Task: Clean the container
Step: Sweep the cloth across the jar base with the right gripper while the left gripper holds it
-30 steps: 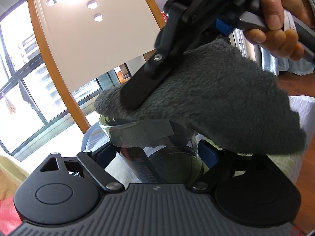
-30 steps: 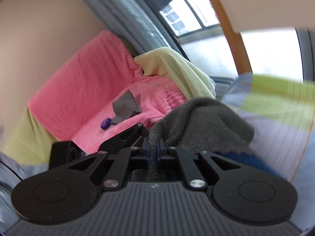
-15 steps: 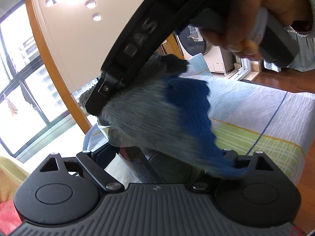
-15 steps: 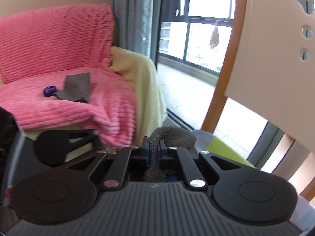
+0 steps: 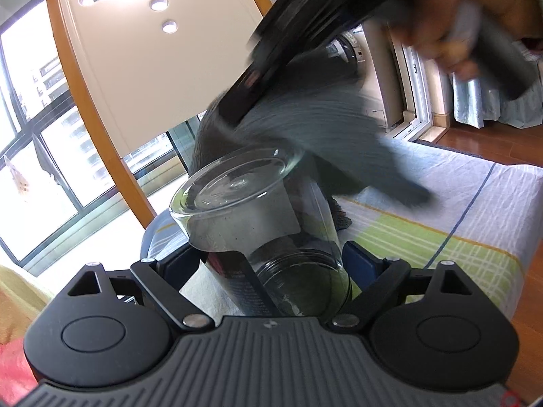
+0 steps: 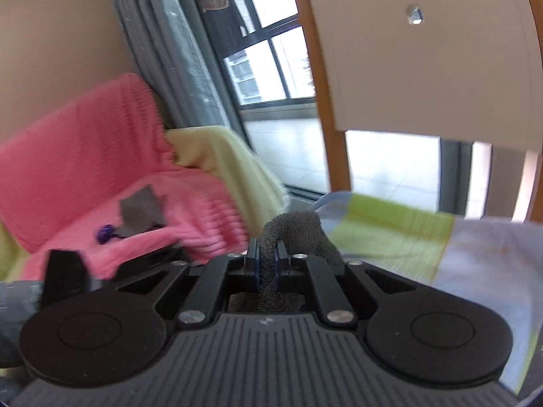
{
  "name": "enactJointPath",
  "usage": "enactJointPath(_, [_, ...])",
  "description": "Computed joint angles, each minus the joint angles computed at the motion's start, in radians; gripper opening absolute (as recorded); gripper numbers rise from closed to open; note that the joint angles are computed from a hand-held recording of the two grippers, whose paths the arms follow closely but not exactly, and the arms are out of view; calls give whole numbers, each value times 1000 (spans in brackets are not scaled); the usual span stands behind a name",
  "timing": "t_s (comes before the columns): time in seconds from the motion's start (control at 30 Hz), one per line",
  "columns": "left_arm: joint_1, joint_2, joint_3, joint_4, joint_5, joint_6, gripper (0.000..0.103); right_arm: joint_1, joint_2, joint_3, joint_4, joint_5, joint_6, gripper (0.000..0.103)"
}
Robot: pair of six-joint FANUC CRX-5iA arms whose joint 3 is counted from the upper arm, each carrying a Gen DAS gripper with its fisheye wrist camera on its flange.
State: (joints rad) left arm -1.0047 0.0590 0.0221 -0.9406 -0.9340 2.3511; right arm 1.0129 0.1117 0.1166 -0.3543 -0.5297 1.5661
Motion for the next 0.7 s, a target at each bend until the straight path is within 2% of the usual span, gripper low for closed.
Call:
enactJointPath(0.07, [-6,3,9,3,-8,-1,92,1,-16,-11,-39,-20,20,7])
enactJointPath(0.23, [1,52,34,-7,10,19,92,-13,18,22,-118,-62,74,6])
enactJointPath(0.5, [2,52,33,-4,10,25,92,8,95,123,-35,-151,131,4])
enactJointPath(0.7, [0,51,31,-4,9,28,91,33,116,123,36,-106,172,4])
